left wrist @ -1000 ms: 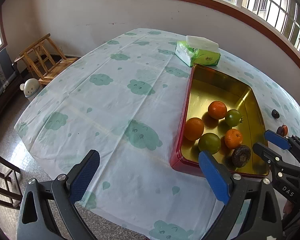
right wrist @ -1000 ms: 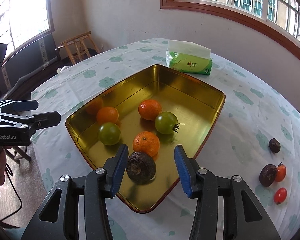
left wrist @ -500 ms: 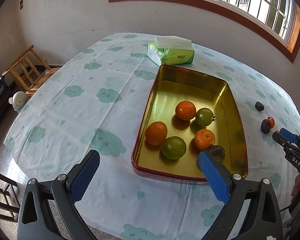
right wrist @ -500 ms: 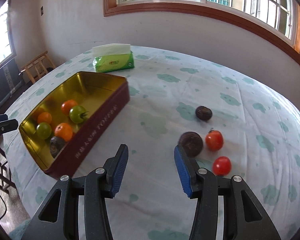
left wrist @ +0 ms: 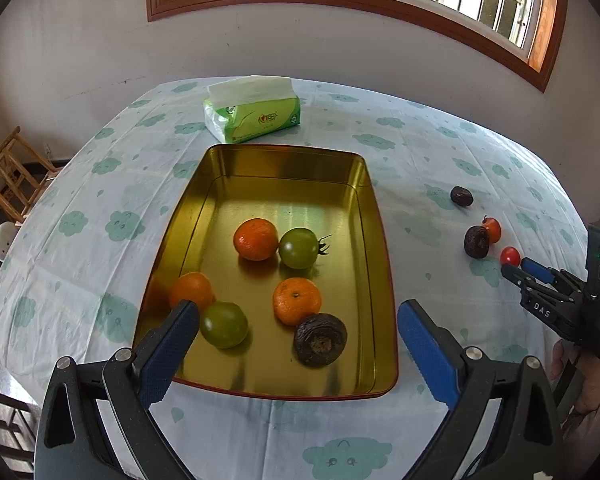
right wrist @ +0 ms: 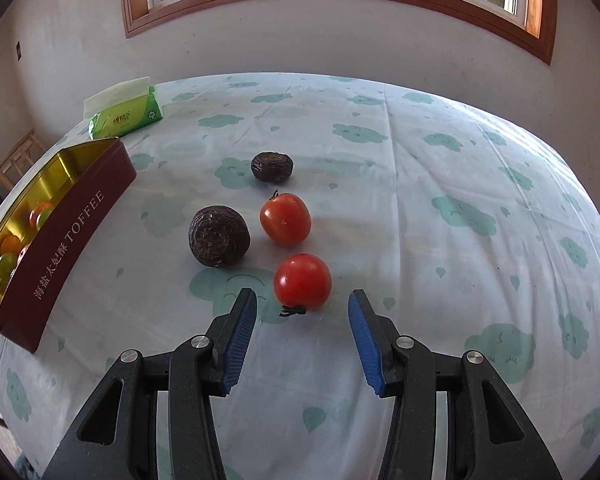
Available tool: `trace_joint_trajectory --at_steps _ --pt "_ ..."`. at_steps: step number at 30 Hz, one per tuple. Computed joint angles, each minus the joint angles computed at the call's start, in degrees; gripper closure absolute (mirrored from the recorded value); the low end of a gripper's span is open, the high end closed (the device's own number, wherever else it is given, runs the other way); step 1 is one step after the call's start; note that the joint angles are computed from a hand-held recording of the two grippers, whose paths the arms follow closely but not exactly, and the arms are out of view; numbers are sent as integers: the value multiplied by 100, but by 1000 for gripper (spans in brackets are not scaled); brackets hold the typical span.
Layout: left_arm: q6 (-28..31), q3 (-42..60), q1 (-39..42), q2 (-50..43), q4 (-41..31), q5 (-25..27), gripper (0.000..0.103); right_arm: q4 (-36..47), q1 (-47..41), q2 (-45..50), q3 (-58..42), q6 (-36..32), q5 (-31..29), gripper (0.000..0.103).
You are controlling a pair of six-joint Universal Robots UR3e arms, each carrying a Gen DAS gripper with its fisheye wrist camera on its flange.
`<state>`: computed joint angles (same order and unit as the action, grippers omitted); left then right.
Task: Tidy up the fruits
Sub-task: 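Grasp a red cherry tomato with the right gripper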
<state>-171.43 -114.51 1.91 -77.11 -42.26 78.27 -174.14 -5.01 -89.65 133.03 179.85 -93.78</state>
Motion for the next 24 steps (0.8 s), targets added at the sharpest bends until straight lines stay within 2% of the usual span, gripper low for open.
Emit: trace_joint_trajectory --at_steps 7,14,19,24 --pt "-315 750 -963 -849 255 289 5 -116 25 407 -256 -88 -12 55" --pt "-527 1515 -1794 -1755 488 550 5 -204 -140 356 -137 -241 183 71" --pt "-744 1958 -2137 -2329 540 535 5 -234 -296 171 53 -440 181 71" --pt "-935 2298 -2369 -2818 619 481 5 -182 -984 -307 421 -658 381 71"
